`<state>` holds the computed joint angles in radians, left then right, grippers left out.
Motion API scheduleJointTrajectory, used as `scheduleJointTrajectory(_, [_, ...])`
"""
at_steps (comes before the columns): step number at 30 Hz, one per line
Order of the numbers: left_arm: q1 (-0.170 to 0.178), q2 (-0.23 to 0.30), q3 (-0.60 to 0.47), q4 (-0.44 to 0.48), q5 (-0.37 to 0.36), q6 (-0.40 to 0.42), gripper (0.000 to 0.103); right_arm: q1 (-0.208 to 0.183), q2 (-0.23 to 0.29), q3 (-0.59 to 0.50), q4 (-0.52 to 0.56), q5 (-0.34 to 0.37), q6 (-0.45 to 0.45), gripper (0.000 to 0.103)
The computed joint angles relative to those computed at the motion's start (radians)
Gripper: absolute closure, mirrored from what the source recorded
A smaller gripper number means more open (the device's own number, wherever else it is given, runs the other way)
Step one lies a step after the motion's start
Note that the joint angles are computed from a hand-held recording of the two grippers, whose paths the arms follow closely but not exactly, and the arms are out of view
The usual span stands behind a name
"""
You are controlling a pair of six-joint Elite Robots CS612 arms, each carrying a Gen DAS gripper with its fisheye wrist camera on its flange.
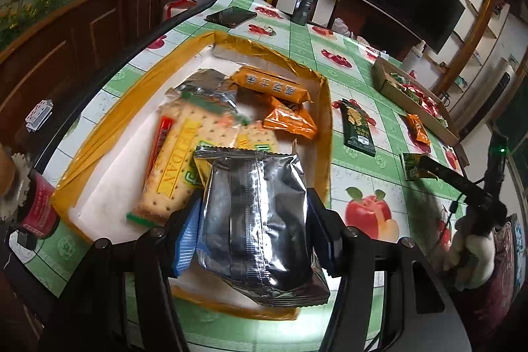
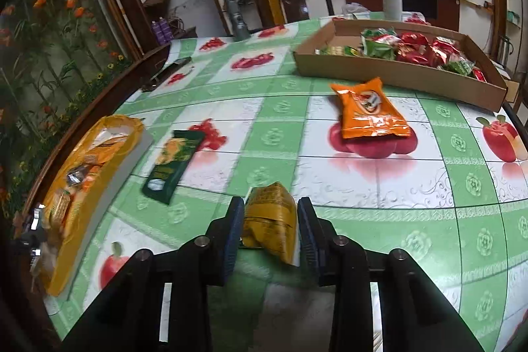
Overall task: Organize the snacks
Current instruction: 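Carry the foil bag into the tray with the left tool and release it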
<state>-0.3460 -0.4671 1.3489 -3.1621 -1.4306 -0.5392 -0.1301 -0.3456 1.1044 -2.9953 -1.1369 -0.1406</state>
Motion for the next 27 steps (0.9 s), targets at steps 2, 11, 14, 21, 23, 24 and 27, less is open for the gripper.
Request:
scheduleJointTrajectory(2, [-0.001, -0.002, 0.008, -0.009, 0.017, 0.01, 0.045, 0.002, -0.017, 0.024, 0.01, 0.037, -0.003, 0.073])
scheduleJointTrajectory(11, [0.012, 0.0, 0.026, -0.071, -0.05, 0.027, 0.035, 0.071, -0.063, 0.055, 0.082, 0.114, -0.137, 0.08])
scheduleJointTrajectory(14, [0.028, -0.006, 0.056, -0.151, -0.098, -0.028, 0.035, 0.087, -0.068, 0.042, 0.137, 0.177, -0.141, 0.08])
scheduleJointTrajectory(21, [0.052, -0.024, 0.125, -0.326, -0.107, -0.122, 0.033, 0.147, -0.057, -0.016, 0.245, 0.204, -0.22, 0.08])
scheduleJointTrajectory(23, [0.058, -0.024, 0.133, -0.34, -0.121, -0.132, 0.033, 0.164, -0.04, -0.046, 0.276, 0.189, -0.232, 0.08])
scheduleJointTrajectory(24, [0.059, -0.024, 0.135, -0.342, -0.125, -0.135, 0.033, 0.171, -0.03, -0.062, 0.282, 0.177, -0.234, 0.08])
scheduleJointTrajectory(27, [0.065, -0.021, 0.14, -0.349, -0.141, -0.143, 0.033, 0.183, -0.008, -0.099, 0.281, 0.149, -0.229, 0.077])
